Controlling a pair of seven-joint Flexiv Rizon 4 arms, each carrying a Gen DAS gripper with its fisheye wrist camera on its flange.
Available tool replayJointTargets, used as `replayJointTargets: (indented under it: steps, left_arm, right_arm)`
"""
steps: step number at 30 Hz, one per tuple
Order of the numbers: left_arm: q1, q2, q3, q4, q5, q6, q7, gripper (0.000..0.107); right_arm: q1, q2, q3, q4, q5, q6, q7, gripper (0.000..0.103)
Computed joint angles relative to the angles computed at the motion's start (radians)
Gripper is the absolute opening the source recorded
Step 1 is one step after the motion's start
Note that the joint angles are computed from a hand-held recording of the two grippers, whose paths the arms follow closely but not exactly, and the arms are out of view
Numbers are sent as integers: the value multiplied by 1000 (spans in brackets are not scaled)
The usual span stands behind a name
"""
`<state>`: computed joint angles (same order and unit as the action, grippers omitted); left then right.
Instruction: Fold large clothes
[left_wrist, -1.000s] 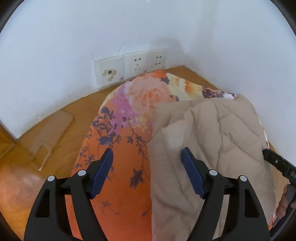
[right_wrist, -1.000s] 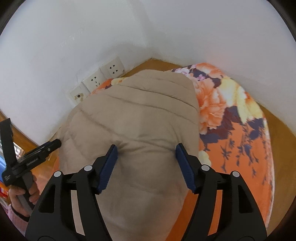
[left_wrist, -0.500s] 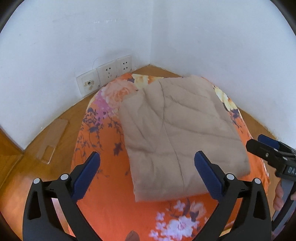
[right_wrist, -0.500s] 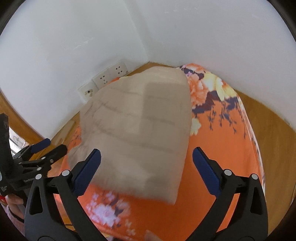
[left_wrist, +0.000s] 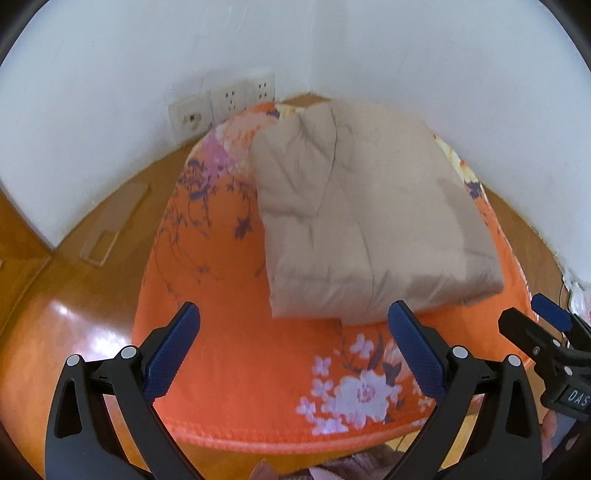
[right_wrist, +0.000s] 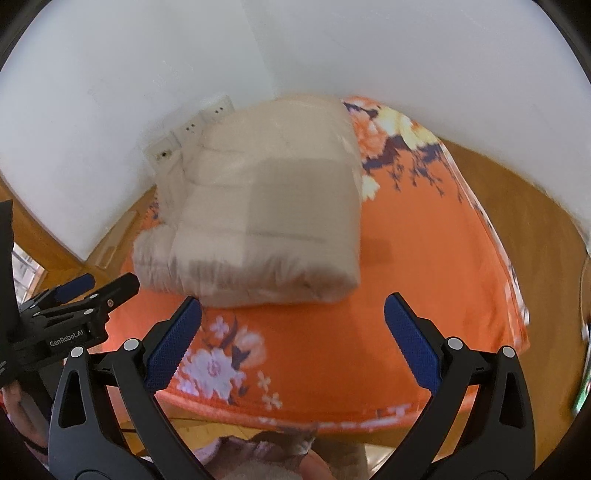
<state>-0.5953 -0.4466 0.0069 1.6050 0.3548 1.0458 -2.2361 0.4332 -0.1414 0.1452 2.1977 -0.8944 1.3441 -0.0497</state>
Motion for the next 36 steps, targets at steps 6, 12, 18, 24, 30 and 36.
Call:
replayJointTargets:
  steps: [6, 12, 18, 24, 30, 36]
  left_arm:
    - [5, -3, -18, 13, -33, -57, -5, 97]
    - [-9, -11, -14, -10, -16, -121, -5, 97]
    - [21, -11, -46, 21, -68, -72, 16, 97]
    - [-4, -17, -30, 0, -47, -112, 29, 97]
    - [-10, -15, -29, -9, -28, -136, 26, 97]
    - [2, -13, -36, 7, -48, -119, 35, 97]
  right_arm:
    - [20, 13, 26, 17, 34, -82, 52, 99]
    - [33, 7, 49, 13, 93, -138, 60, 99]
    - [47, -7, 58, 0, 150, -149, 42, 99]
    - [65, -6, 52, -9, 146, -164, 43, 99]
    - [65, 5, 49, -9, 112, -180, 68, 99]
    - [60, 3, 54, -9, 127, -167, 49, 99]
